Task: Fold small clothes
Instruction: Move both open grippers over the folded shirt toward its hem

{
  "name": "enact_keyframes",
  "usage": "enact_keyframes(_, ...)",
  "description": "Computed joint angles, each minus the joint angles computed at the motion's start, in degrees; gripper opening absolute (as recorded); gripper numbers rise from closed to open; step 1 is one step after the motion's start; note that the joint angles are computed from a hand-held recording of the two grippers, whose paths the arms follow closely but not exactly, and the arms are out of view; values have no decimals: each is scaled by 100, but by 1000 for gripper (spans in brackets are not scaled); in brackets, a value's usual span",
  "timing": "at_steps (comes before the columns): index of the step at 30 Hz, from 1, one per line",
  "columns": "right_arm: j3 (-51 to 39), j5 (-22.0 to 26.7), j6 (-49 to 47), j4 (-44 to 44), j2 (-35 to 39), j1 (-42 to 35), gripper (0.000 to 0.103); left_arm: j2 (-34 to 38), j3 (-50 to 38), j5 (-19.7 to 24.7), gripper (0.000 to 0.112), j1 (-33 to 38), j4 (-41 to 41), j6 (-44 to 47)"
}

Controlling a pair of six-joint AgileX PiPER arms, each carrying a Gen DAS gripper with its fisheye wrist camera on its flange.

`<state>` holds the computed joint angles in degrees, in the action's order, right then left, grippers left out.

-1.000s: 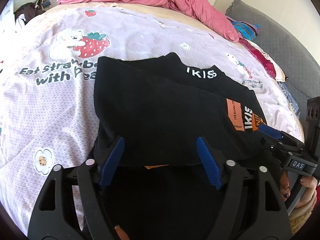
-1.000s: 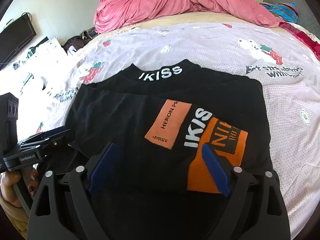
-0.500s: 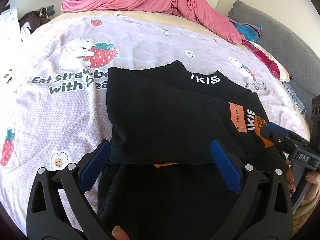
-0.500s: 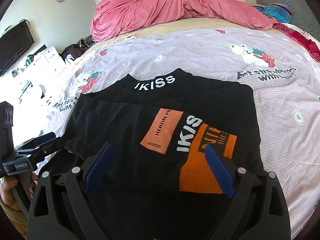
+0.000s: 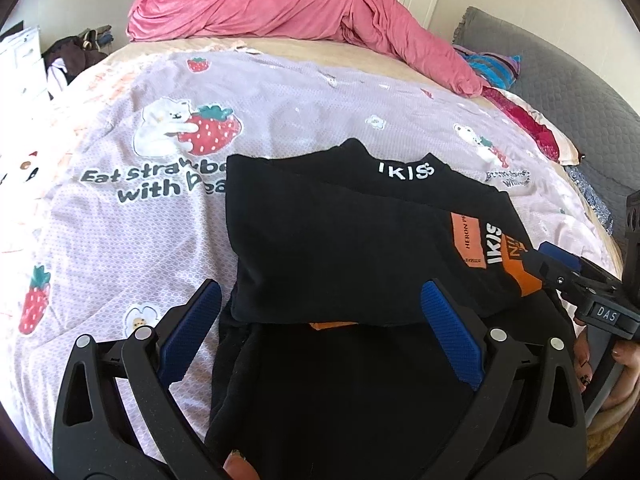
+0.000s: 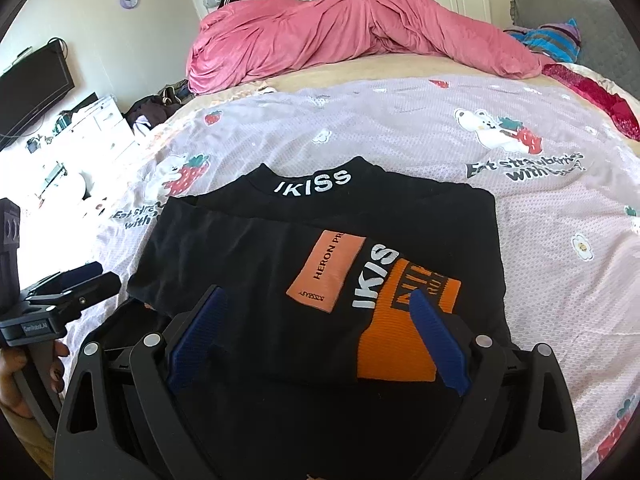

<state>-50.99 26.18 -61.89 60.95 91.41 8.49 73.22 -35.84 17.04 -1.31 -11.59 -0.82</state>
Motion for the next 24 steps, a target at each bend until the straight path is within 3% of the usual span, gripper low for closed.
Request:
enact_keyframes(12,424,185,-570,471,-541,-262,92,-954,488,72,94,-9,94,-243)
enact_keyframes(20,818,275,-1057,858,-914,-455,92,-1479,800,113,94,-156,913,-1185)
enact_keyframes(24,1006,267,-1293,1020,-1061,-520,92,-1741,961,192,94,-62,790,-1119)
